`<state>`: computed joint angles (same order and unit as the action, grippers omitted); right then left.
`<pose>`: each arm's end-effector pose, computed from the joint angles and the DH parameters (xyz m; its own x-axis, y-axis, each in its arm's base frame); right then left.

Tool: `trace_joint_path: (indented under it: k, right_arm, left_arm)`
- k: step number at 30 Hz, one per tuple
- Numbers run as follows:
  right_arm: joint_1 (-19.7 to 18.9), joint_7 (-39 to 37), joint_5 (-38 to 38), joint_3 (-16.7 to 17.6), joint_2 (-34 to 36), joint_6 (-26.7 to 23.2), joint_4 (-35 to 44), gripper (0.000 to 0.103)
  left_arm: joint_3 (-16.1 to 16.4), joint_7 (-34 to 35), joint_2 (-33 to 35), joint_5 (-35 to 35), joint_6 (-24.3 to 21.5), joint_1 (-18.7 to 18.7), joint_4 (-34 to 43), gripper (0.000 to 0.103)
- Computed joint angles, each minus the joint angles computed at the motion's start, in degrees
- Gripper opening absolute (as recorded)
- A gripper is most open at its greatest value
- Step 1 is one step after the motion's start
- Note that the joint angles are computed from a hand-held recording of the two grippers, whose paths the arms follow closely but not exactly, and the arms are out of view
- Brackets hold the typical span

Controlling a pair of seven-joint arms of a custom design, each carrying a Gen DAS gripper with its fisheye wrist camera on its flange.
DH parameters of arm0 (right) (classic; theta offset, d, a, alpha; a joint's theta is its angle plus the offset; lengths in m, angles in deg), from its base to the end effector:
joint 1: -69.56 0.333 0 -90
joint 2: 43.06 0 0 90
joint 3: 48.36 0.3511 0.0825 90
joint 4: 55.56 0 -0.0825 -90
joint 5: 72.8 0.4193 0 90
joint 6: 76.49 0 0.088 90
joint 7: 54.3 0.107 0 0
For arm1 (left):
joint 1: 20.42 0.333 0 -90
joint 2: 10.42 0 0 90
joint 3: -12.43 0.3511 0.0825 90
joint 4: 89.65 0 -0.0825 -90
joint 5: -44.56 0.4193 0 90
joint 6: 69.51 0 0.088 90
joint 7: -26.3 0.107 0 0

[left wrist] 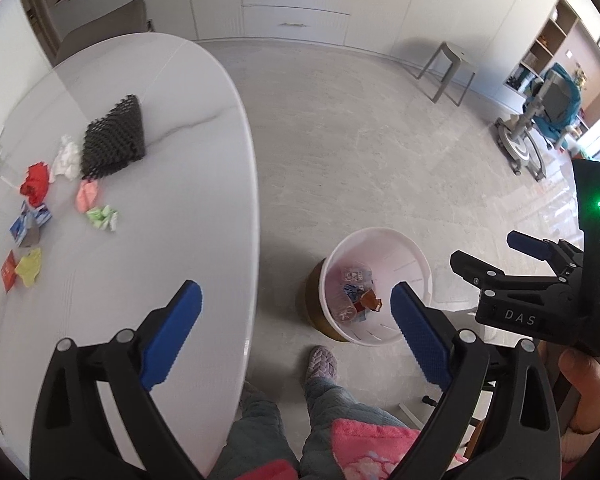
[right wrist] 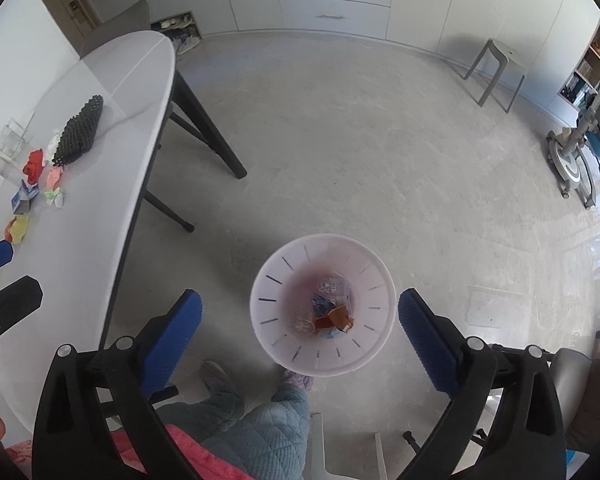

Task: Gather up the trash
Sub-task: 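Move both open tools back over the table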

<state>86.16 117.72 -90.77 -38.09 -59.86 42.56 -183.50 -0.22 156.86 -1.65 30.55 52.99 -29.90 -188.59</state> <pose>0.4520 0.2183 0.5255 -0.7309 -0.6802 -0.0557 -0.6247 0.6996 -0.3470 0.6215 -0.2546 0.5414 -0.8355 -0.5477 0.0445 -0.5261 0.7738 -0.3528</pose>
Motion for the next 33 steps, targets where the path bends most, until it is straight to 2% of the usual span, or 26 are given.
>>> trace_joint_path:
  k: [5, 14, 23, 33]
  right_arm:
    - [0.57, -2.09, -0.71, -0.17, 4.86, 0.67, 5.00, 0.100]
    - [3.32, -7.94, -3.62, -1.78, 16.12, 0.47, 18.86, 0.100]
    - [7.73, -17.74, -4.00, -4.56, 30.48, -0.74, 37.80, 0.100]
    - [11.77, -29.42, -0.30, -8.04, 46.14, -5.67, 60.49, 0.100]
  left_arm:
    - [1.19, -1.93, 1.80, 0.30, -0.08, 1.55, 2.60, 0.092]
    - [3.40, -7.06, 6.74, 1.00, 0.64, 6.15, 8.82, 0.095]
    - [5.15, -14.09, 13.78, 4.18, -0.22, 10.48, 18.04, 0.095]
    - [5.46, -18.44, 21.68, 6.46, -2.63, 13.85, 28.89, 0.095]
